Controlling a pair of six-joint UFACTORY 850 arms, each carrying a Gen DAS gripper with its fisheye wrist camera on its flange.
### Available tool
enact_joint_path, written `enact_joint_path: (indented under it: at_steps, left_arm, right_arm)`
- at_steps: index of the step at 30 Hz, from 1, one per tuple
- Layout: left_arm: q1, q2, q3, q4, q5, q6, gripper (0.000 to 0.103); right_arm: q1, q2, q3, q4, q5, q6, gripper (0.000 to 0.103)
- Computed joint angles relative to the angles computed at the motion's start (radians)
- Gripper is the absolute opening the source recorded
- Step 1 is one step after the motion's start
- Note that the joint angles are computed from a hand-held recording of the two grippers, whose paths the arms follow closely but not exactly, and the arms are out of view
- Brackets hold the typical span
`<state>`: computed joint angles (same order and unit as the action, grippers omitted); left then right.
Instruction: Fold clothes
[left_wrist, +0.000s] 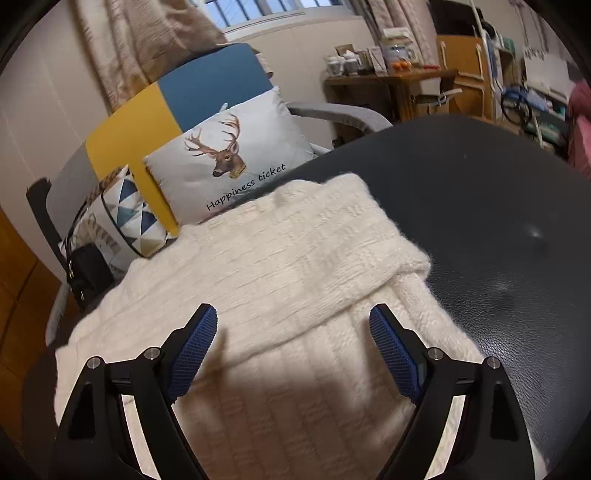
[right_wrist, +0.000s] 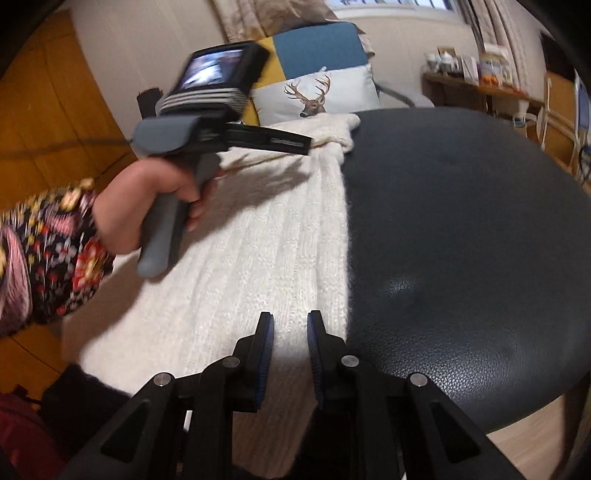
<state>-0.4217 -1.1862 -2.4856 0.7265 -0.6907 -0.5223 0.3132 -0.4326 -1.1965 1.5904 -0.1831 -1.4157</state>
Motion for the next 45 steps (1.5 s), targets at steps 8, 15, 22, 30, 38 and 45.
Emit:
enact_joint_path:
  at_steps: [8, 15, 22, 30, 38, 45]
  left_arm:
    - [-0.009, -0.135, -0.229, -0.260, -0.046, 0.360, 0.034]
    - [0.039, 0.014, -0.011, -0.757, 0.090, 0.739, 0.028]
    - [0.034, -0.030, -0.095, -0.852, -0.029, 0.850, 0.028]
    - [0.038, -0.036, -0.089, -0.932, -0.035, 0.843, 0.009]
    - [0.069, 0.097, 0.119, -1.014, 0.046, 0.875, 0.005]
    - [0.080, 0.103, 0.113, -1.016, 0.046, 0.881, 0.006]
  right_arm:
    - [-0.018, 0.011, 0.032, 0.173, -0.053, -0.138, 0.018]
    - [-0.026, 0.022, 0.043, 0.139, -0.078, -0.097, 0.018]
    - [-0.045, 0.007, 0.027, 0.089, -0.120, -0.032, 0.018]
    - [-0.049, -0.003, 0.013, 0.076, -0.121, -0.028, 0.018]
    - [-0.054, -0.012, 0.004, 0.067, -0.130, -0.014, 0.018]
    - [-0.067, -0.031, -0.025, 0.024, -0.151, 0.033, 0.018]
